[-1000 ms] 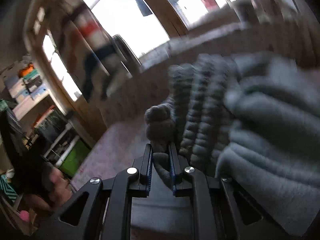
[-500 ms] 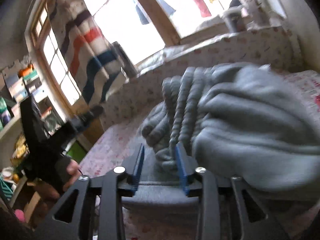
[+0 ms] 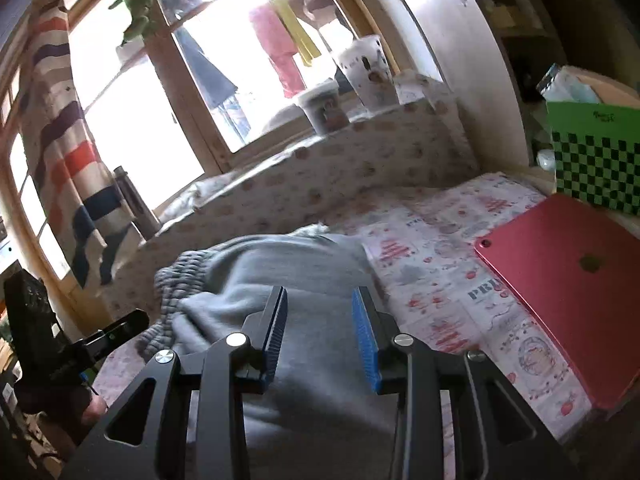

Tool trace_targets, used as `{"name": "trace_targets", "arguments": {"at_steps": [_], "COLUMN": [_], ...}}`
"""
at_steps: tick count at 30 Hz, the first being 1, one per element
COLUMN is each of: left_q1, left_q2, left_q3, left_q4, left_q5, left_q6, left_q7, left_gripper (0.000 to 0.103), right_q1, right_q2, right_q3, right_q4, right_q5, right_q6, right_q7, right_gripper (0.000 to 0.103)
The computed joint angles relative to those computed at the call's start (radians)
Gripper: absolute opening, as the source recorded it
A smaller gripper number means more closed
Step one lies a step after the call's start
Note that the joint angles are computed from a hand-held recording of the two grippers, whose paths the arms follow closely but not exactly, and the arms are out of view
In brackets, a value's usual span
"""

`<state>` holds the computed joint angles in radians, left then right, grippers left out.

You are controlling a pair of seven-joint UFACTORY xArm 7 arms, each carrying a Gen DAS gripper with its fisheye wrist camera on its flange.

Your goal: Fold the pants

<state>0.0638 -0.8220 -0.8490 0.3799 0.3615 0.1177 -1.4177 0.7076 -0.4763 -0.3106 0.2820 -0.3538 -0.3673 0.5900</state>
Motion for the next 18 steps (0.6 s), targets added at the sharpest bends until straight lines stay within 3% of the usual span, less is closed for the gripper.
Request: {"name": "trace_targets", "arguments": {"at_steps": [3,4,6,8,9,11,13,15,18], "left_q1": [0.032,0.038,0.054,0.079,0.089,0.082,0.065,0.067,0.009], "left_q2": [0.010,0.021,0.057,0.074,0.079,0.073,0.059,0.011,-0.076], "left_q3": [-0.041,-0.048,-0.065,-0.100,-0.114,-0.123,-0.145,-0.186,-0.120], "left_q4": [0.024,0.033,0.057,0.086,0.100,0.115,0.155,0.205,0.186], "left_q5": [0.019,0.030,0.055,0.079,0.092,0.139,0.171,0.191,0.201], "left_q6": [0.046,0.055,0.077,0.136,0.163,0.172,0.224,0.345,0.362], "left_q7": [-0.004,0.001,0.019,0.013,0.005,0.015,0.036,0.026,0.009], "left_gripper": [0.077,0.083,0.091,0.091,0.083,0.036,0.000,0.000,0.000], "right_q1": [0.159,0.190,0.138,0.104,0.103,0.080,0.018,-0.041,-0.028], "right_q2": [0.053,0.082,0.122,0.145,0.156,0.175,0.175,0.167,0.167], "right_q3": [-0.175,-0.202,-0.131,-0.095,-0.101,-0.082,-0.001,0.071,0.029], "right_q4": [0.038,0.056,0.054,0.058,0.063,0.066,0.063,0.068,0.094], "right_q5": [-0.088,-0.126,-0.088,-0.099,-0.116,-0.128,-0.091,-0.066,-0.162], "right_q6": [-0.010,-0.016,-0.061,-0.081,-0.091,-0.108,-0.105,-0.083,-0.062], "right_q7": [0.043,0.076,0.053,0.073,0.097,0.122,0.093,0.072,0.150], "right_gripper": [0.035,0.035,0.042,0.044,0.044,0.045,0.046,0.047,0.047]}}
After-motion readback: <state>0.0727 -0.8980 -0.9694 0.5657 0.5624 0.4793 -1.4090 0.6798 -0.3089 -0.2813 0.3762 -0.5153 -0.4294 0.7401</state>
